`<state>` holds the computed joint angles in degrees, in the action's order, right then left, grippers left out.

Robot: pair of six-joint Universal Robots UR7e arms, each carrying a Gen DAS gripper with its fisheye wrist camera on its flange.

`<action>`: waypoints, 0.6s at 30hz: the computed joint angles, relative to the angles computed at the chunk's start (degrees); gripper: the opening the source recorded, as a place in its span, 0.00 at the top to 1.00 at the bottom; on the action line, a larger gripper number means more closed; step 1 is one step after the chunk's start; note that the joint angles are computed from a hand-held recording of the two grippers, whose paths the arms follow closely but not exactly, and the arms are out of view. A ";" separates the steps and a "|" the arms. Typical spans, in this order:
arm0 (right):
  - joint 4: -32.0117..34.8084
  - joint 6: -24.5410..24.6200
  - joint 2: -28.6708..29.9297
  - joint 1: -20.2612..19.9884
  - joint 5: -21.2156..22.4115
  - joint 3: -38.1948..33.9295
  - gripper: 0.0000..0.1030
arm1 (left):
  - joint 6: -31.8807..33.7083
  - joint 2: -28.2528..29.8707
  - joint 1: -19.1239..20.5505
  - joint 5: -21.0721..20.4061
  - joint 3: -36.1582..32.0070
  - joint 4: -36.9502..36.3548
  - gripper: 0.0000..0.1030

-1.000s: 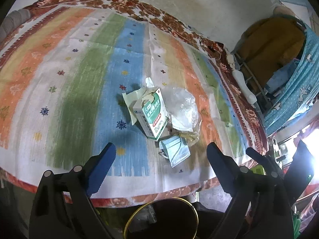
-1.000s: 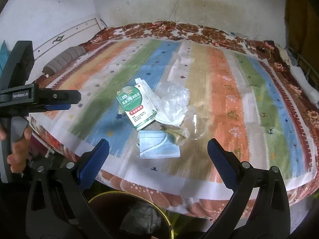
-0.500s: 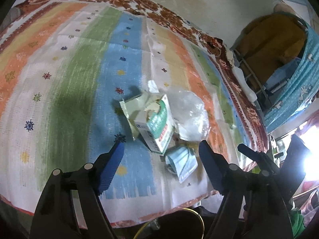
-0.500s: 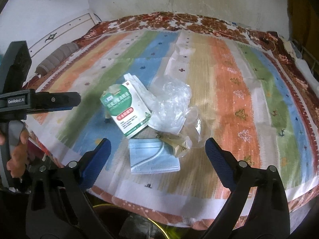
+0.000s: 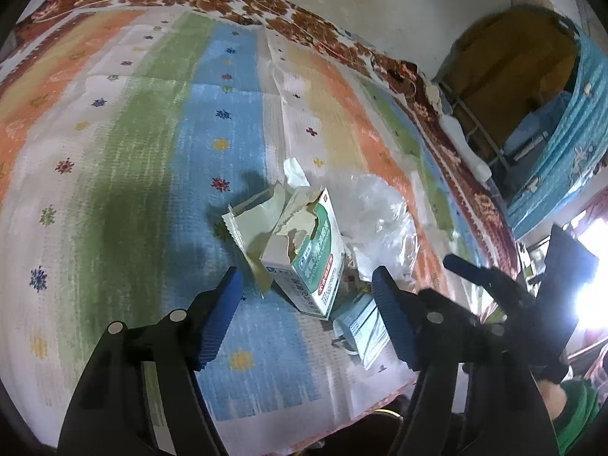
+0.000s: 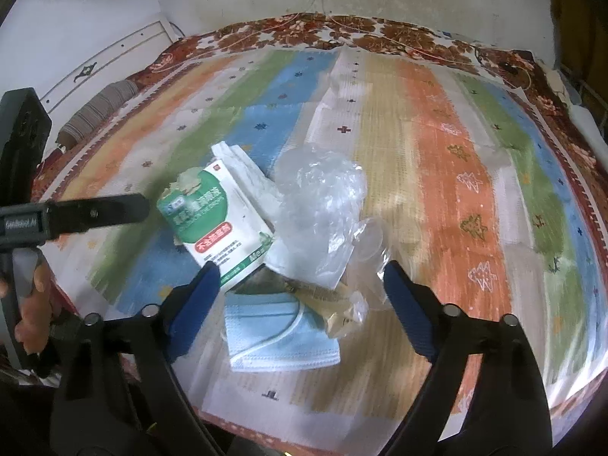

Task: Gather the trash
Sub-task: 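Grasp the green-white medicine box with left gripper while right gripper grasps clear bag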

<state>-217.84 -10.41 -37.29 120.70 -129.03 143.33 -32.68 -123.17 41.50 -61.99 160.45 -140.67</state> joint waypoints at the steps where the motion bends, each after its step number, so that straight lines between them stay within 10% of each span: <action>1: 0.04 -0.16 0.16 -0.30 -0.01 -0.22 0.24 | 0.60 0.52 0.09 -0.01 0.03 -0.63 0.37; 18: 0.88 -2.38 2.41 -3.37 0.79 -3.08 0.45 | 6.25 11.97 4.86 1.13 -0.79 -11.03 0.39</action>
<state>-216.95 -12.80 -34.88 117.33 -128.24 140.25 -26.43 -111.20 46.36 -60.86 159.66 -151.70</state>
